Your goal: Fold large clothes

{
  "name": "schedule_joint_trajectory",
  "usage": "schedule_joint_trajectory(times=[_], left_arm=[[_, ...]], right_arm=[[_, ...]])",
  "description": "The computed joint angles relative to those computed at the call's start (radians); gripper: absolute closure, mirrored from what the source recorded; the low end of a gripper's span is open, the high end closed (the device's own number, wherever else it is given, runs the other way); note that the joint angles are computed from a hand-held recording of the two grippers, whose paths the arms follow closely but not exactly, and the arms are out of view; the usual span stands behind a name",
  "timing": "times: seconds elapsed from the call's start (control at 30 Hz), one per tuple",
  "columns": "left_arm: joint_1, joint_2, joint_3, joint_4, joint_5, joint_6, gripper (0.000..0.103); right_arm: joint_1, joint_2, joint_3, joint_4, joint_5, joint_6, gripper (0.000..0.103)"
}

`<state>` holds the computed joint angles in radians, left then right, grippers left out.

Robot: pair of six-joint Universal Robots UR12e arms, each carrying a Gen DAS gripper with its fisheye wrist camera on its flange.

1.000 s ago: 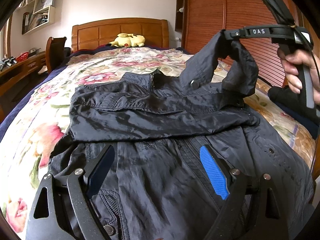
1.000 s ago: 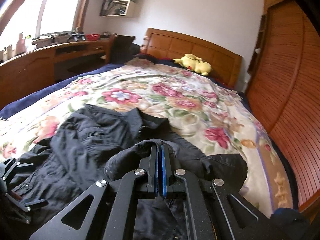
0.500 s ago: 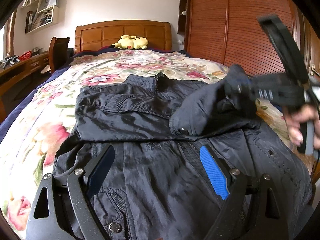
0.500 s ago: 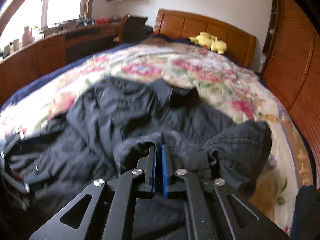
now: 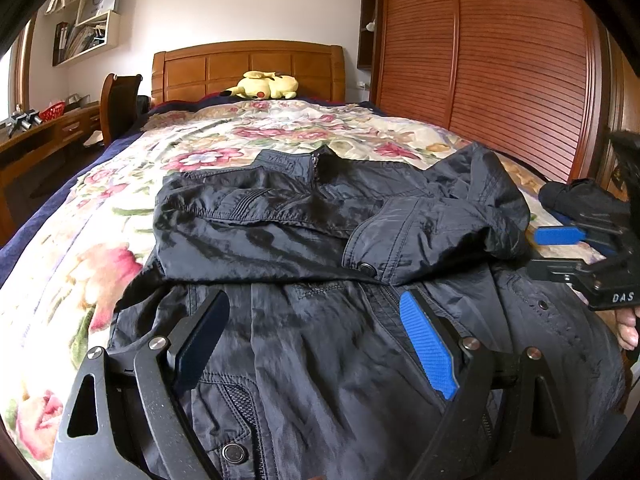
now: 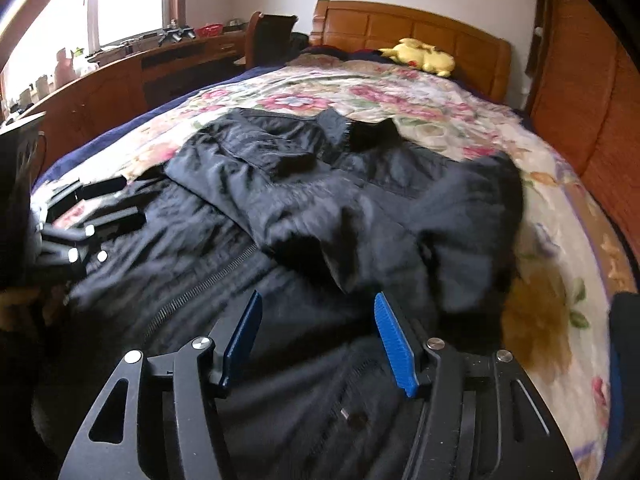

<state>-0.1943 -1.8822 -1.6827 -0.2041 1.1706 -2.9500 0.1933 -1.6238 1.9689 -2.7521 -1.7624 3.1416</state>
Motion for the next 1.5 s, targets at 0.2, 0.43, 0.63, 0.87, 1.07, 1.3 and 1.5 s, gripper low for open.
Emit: schedule_joint_trajectory(times=[0.2,0.43,0.63,0.87,1.07,1.3,1.5], left_arm=[[0.004,0.004,-0.001,0.005,-0.015,0.015,0.015],[-0.009,0.009,-0.005,0.005,0.021,0.037,0.015],[-0.025,0.000,0.033,-0.074,0.022,0.058,0.015],[-0.081,-0.044,0.130,-0.179,0.090,0.123,0.015],[-0.115,-0.109,0.244,-0.269,0.104,0.126,0.015],[-0.134,-0.177,0.356,-0.419,0.102,0.091,0.015],[-0.145,-0.187,0.368,-0.508,0.128,0.110,0.015]], right_arm=[[0.009,0.007,0.046,-0.074,-0.142,0.090,0.043],[0.014,0.048,0.026,-0.124,-0.231,0.180,0.043],[0.010,0.039,0.047,-0.174,-0.220,0.163,0.043],[0.009,0.022,0.092,-0.209,-0.200,0.120,0.043],[-0.006,-0.007,0.117,-0.213,-0.165,0.116,0.043],[-0.023,-0.017,0.127,-0.200,-0.130,0.132,0.043],[-0.030,-0.019,0.126,-0.195,-0.117,0.137,0.043]])
